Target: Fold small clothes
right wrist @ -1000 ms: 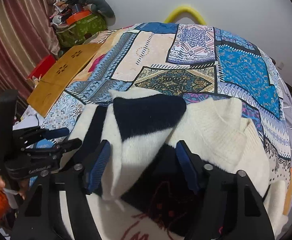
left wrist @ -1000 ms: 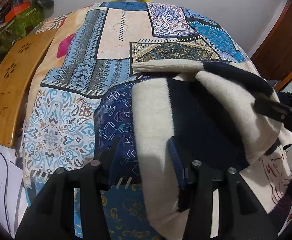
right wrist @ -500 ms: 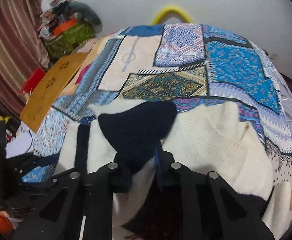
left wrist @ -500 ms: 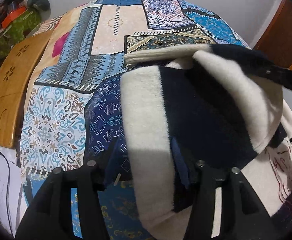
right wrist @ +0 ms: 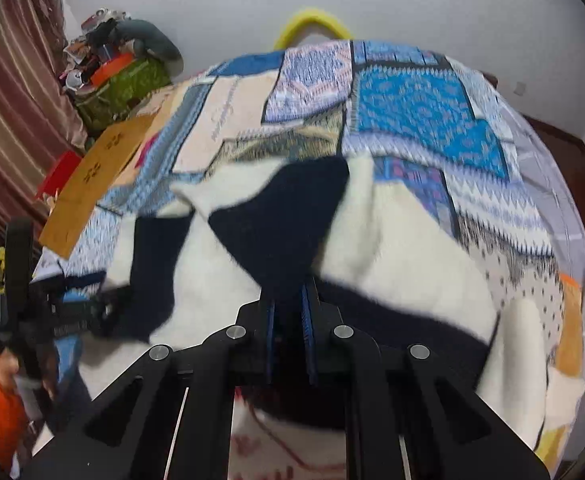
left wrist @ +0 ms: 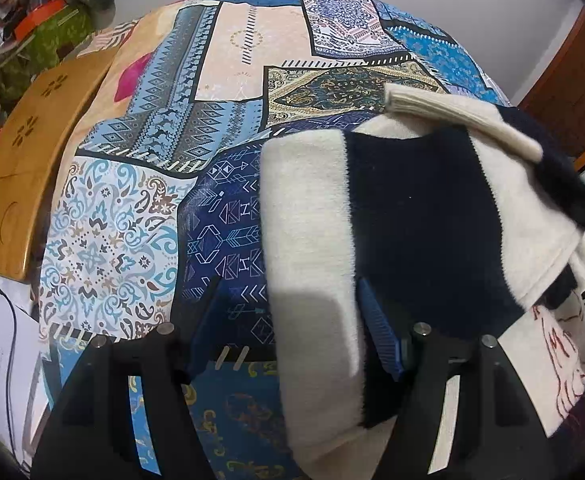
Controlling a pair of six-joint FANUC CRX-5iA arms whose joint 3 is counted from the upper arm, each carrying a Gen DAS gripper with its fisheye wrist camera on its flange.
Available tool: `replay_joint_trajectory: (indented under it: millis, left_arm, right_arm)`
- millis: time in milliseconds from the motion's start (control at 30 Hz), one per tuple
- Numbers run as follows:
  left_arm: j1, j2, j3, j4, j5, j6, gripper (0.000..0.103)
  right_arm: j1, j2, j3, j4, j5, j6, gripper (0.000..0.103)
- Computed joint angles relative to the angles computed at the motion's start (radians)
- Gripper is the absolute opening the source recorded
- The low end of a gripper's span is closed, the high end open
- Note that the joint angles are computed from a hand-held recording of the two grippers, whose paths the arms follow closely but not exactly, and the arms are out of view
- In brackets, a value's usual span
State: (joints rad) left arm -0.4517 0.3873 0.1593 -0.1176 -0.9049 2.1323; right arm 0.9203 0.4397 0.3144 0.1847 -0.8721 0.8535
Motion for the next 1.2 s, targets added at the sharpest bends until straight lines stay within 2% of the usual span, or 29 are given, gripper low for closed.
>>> replay_joint_trajectory:
  millis: [167, 300, 367, 433, 500, 633, 933, 1200]
  left_arm:
    - [-0.007, 0.003, 0.019, -0.019, -0.023, -0.003, 0.067]
    - [-0.012, -0.008, 0.026, -0.036, -0.027, 0.001, 0.067]
    - [-0.015, -0.019, 0.025, -0.048, -0.025, 0.008, 0.067]
    - [-0.017, -0.034, 0.022, -0.055, -0.018, 0.013, 0.067]
    - [-0.017, -0.051, 0.015, -0.058, -0.006, 0.015, 0.067]
    - [-0.020, -0.080, 0.010, -0.073, 0.006, 0.011, 0.067]
    - [-0.028, -0.093, 0.005, -0.054, 0.026, -0.028, 0.067]
    - [-0.034, -0.072, 0.015, -0.049, 0.014, -0.044, 0.067]
  right_arm:
    - [-0.001, -0.022, -0.021, -0.046, -0.063, 0.063, 0.010]
    - [0.008, -0.041, -0.028, -0.046, -0.058, 0.118, 0.012]
    - [0.019, -0.045, -0.024, -0.027, -0.047, 0.139, 0.019]
    - [0.023, -0.042, -0.009, -0.024, -0.031, 0.159, 0.035]
    - [0.031, -0.029, 0.009, -0.004, -0.011, 0.169, 0.040]
    - [0.033, 0.030, 0.092, -0.008, -0.027, 0.199, 0.040]
    - [0.018, 0.224, 0.332, -0.024, -0.152, 0.241, 0.040]
    - [0.029, 0.281, 0.364, 0.055, -0.163, 0.233, 0.040]
